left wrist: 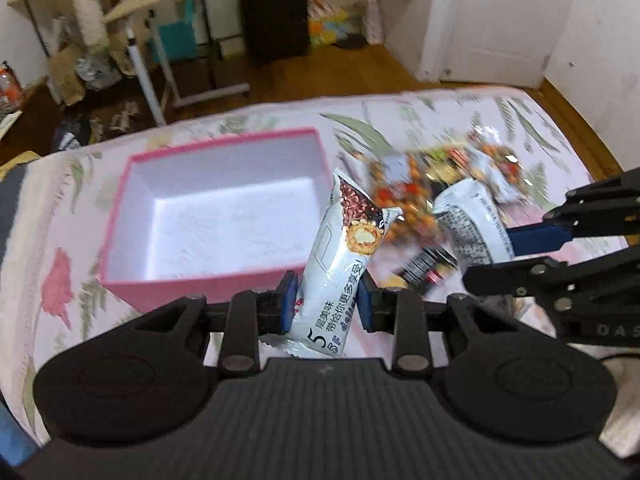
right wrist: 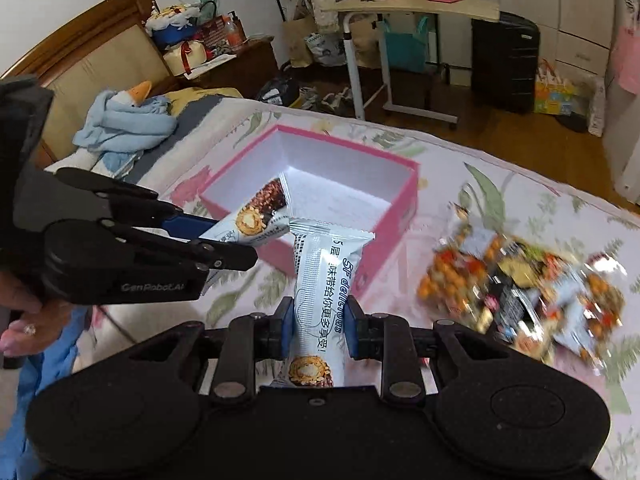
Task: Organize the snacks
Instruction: 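Carry the white bar with the left tool into the pink box and release, then move the left tool to the black NB cracker pack and grasp it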
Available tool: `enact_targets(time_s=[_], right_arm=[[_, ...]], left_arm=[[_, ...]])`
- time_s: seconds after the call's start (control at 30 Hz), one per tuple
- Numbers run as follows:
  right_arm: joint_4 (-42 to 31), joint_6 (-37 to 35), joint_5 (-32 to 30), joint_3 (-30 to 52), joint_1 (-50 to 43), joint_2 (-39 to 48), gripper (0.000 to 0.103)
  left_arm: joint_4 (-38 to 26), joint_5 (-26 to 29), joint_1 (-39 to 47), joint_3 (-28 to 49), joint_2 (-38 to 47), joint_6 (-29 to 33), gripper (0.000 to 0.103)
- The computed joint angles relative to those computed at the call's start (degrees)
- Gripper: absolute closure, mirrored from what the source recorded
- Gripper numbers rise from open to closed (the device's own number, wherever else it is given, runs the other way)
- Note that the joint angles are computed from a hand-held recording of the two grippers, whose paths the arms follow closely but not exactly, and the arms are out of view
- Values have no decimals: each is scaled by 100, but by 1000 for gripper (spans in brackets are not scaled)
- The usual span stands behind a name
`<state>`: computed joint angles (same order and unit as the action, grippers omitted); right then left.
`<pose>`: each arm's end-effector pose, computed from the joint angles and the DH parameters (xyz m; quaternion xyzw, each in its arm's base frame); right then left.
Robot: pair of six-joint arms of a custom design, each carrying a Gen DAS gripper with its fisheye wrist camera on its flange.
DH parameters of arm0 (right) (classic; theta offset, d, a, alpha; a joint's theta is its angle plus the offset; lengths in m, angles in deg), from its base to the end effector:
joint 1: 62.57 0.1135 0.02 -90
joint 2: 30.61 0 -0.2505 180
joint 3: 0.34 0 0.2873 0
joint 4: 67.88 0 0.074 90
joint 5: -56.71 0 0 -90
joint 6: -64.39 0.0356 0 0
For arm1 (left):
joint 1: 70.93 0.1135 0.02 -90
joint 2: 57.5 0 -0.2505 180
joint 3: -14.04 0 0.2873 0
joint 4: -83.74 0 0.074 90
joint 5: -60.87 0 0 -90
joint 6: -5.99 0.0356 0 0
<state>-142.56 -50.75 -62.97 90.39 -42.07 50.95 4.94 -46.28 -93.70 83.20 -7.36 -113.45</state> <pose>0.2845 0.1252 0.3116 -0.4164 0.8496 0.2418 0.2150 0.1750 -0.0621 0.3061 -0.0943 0.9508 0.0158 0.2948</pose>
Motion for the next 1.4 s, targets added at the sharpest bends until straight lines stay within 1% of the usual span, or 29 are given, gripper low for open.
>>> enact_targets(time_s=[0.07, 0.17, 0.23, 0.27, 0.33, 0.43, 0.47, 0.53, 0.63, 0.7, 0.77, 0.83, 0.9, 0.97, 1.0, 1.03, 1.07, 1.13, 1.2, 1.3, 1.4], right_arm=[[197, 280, 17, 263, 231, 425, 73], [500, 730, -16, 733, 510, 1177, 73], [767, 1064, 21, 1008, 676, 1652, 73], [887, 1146, 16, 1103, 736, 1841, 73], [1276, 1349, 92, 1312, 883, 2287, 73], [1416, 1397, 142, 1901, 1035, 3066, 73], [1427, 1383, 152, 2133, 1096, 3361, 73], [1559, 1436, 324, 2418, 1213, 3744, 73], [1483, 1467, 460, 3003, 1336, 4329, 73], [1355, 1476, 656, 3431, 1420, 4725, 73], [1344, 1514, 871, 3676, 1482, 4985, 73], [1406, 1402, 1075, 3761, 1525, 5104, 71], [1571, 1257, 1341, 3671, 1602, 5096, 71], [1499, 1085, 1479, 3815, 1644, 5227, 68], [1495, 1085, 1639, 3831, 1683, 5255, 67], [1542, 1076, 1735, 3803, 1707, 5247, 64], [1673, 1033, 1721, 3658, 1709, 5161, 57], [1870, 1032, 1692, 3352, 1679, 4933, 57], [1972, 1000, 1535, 3051, 1599, 4656, 57], [2038, 928, 1162, 2566, 1404, 4132, 56], [1958, 852, 751, 2102, 1149, 3542, 56]], left_arm=[[205, 169, 481, -81, 12, 300, 74], [681, 586, 1382, -309, 177, 746, 74], [1169, 924, 1945, -501, 445, 910, 74], [1474, 1217, 2321, -596, 659, 1045, 74], [2041, 1571, 2751, -800, 1003, 994, 74], [2958, 2081, 3302, -974, 1704, 909, 74], [3212, 2184, 3486, -909, 2085, 830, 74], [3659, 2274, 3706, -919, 2539, 733, 74], [4061, 2296, 3925, -764, 3268, 703, 74], [4188, 2364, 4040, -622, 3686, 651, 74], [4295, 2782, 4247, -471, 4130, 436, 73], [4323, 2960, 4351, -408, 4368, 307, 73], [4471, 2909, 4308, -349, 4566, 207, 74], [4540, 2969, 4239, -236, 4774, 8, 73], [4550, 2940, 4226, -186, 4849, -43, 68], [4595, 2907, 4205, -155, 4918, -75, 62], [4672, 2913, 4173, -172, 4926, -89, 61], [4686, 2833, 4097, -240, 4802, -100, 56], [4673, 2723, 4012, -387, 4541, -34, 54], [4440, 2515, 3881, -578, 3999, 116, 54], [4111, 2209, 3629, -823, 3237, 346, 54]])
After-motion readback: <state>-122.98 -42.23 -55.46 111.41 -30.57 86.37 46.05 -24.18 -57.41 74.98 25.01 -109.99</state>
